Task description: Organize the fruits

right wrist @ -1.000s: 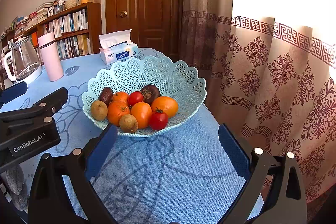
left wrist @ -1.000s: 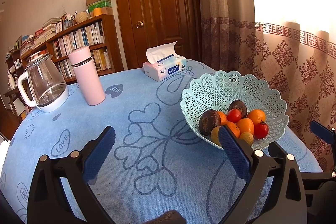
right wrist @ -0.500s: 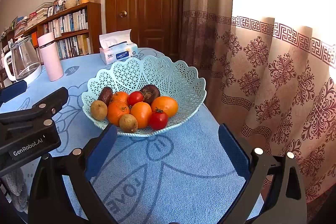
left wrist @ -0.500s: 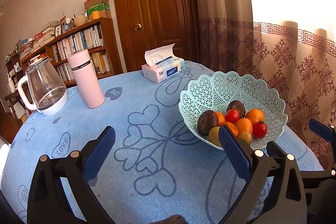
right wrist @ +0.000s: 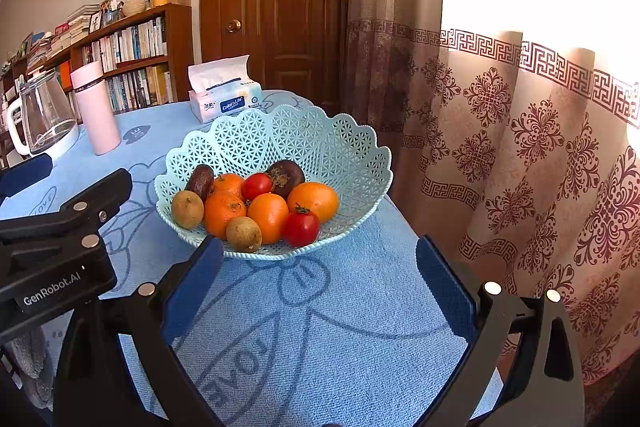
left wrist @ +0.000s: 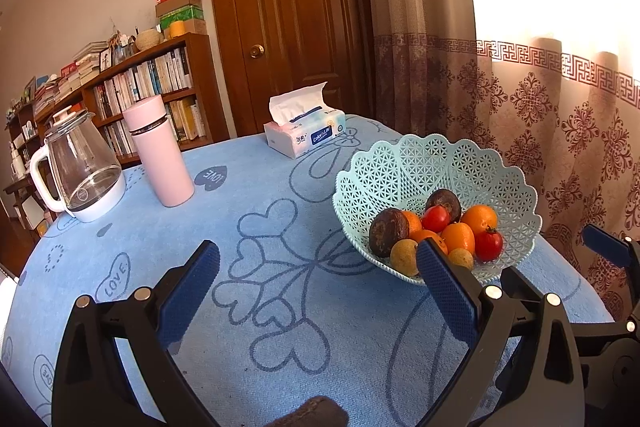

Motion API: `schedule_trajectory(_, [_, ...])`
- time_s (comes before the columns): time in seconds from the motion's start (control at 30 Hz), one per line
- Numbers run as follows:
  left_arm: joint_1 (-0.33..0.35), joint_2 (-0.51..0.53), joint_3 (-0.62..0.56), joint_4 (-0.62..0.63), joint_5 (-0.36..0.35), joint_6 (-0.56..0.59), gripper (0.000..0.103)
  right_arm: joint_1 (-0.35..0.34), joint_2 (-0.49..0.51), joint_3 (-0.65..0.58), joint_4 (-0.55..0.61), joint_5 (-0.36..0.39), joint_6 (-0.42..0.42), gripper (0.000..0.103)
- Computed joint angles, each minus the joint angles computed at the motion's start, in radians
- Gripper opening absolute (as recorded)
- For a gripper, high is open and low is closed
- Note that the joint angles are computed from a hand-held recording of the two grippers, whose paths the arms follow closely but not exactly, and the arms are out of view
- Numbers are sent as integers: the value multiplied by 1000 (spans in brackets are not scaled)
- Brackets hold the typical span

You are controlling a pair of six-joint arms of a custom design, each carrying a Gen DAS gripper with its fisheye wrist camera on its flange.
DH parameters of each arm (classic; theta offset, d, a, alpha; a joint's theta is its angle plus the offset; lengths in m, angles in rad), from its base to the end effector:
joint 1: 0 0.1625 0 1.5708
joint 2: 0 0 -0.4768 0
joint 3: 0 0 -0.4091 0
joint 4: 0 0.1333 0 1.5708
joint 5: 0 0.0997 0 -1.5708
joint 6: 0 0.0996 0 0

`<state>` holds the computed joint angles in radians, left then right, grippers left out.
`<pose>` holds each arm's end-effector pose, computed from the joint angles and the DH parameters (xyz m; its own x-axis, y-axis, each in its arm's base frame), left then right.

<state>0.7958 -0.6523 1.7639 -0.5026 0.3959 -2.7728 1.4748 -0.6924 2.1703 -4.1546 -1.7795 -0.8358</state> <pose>-0.2133 -0.5396 -0.0185 -0.6066 -0.1053 -0.7880 0.6636 0.4788 -0.5748 0.0607 -0.5451 0.1050 -0.6730 -0.1446 0.7254 -0.6804 0.5056 -0.5305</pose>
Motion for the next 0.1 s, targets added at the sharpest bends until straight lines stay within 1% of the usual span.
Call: schedule_trajectory(0.1, [0, 0, 0, 2, 0, -2, 98, -3, 0, 0, -1, 2, -4, 98])
